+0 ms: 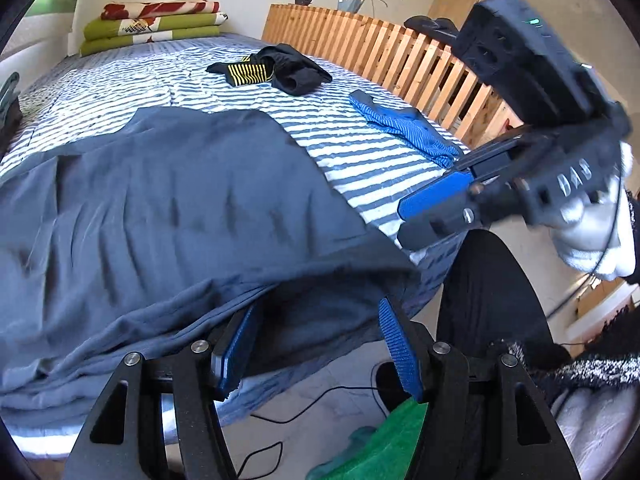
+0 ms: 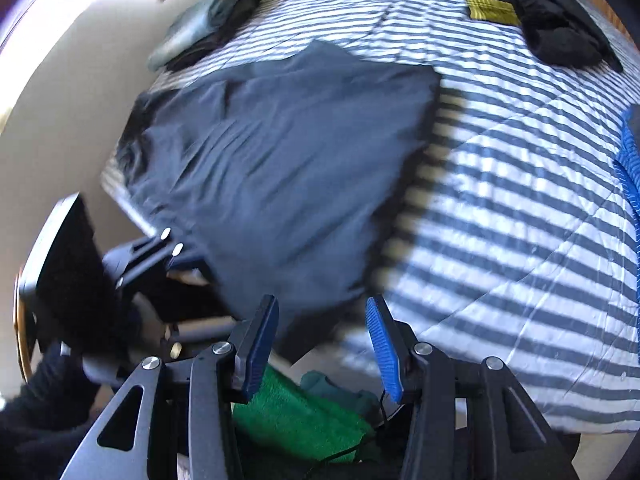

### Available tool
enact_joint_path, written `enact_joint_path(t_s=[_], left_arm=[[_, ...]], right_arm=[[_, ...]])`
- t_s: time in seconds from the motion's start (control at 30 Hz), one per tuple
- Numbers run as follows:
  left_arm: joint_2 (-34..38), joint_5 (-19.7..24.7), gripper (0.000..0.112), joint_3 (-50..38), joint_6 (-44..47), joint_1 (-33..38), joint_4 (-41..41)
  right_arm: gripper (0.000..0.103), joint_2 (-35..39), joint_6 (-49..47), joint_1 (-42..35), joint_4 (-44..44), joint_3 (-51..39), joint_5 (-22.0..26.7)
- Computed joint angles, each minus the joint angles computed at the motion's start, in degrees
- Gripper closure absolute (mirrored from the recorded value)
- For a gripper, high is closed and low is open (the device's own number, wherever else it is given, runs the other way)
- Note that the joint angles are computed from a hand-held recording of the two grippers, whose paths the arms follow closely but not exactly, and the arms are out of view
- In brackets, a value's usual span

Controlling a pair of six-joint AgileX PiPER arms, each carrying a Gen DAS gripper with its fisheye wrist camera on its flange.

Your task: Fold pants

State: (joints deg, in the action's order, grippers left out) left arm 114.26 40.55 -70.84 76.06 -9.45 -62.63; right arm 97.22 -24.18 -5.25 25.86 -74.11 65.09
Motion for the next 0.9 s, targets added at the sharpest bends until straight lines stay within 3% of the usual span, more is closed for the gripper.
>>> enact_joint_path(t_s=[0.17,0.33,0.57,0.73,0.77,0.8,0.9], left_arm=[[-3.1,-0.3,0.048,5.9,6.1,2.2,-3.3],[-3.4,-2.3,0.048,7.0,9.4,3.9,-6.2],[-3.0,0.4,0.048,4.1,8.0,7.4,-7.4],[-4.1,0.7,0.048,4.7,8.2,7.7,-7.6],[-4.1,0.8,0.048,5.0,8.3,7.4,-7.4],[-4.2,1.0,0.048,5.2,8.4,7.3,-7.3],[-4.9,1.9,0.048,6.9,9.4,6.6,-8.2]], right_arm=[[0.061,0.6,9.5,12.0,-12.2,-1.0,-4.7],[0.061,2.3,13.0,16.3,-19.0,-1.7,-4.7],[0.061,0.8,11.8,20.7,-20.7,-1.3,-3.7],[0.062,0.5,17.2,23.3,-28.8,-0.4,-5.0],[0.068,1.1,17.0,22.3,-27.5,-1.3,-4.3],[0.080,1.5,16.9,21.4,-27.1,-2.1,-3.6],[0.095,3.3,19.0,19.9,-27.5,-4.4,-1.9]])
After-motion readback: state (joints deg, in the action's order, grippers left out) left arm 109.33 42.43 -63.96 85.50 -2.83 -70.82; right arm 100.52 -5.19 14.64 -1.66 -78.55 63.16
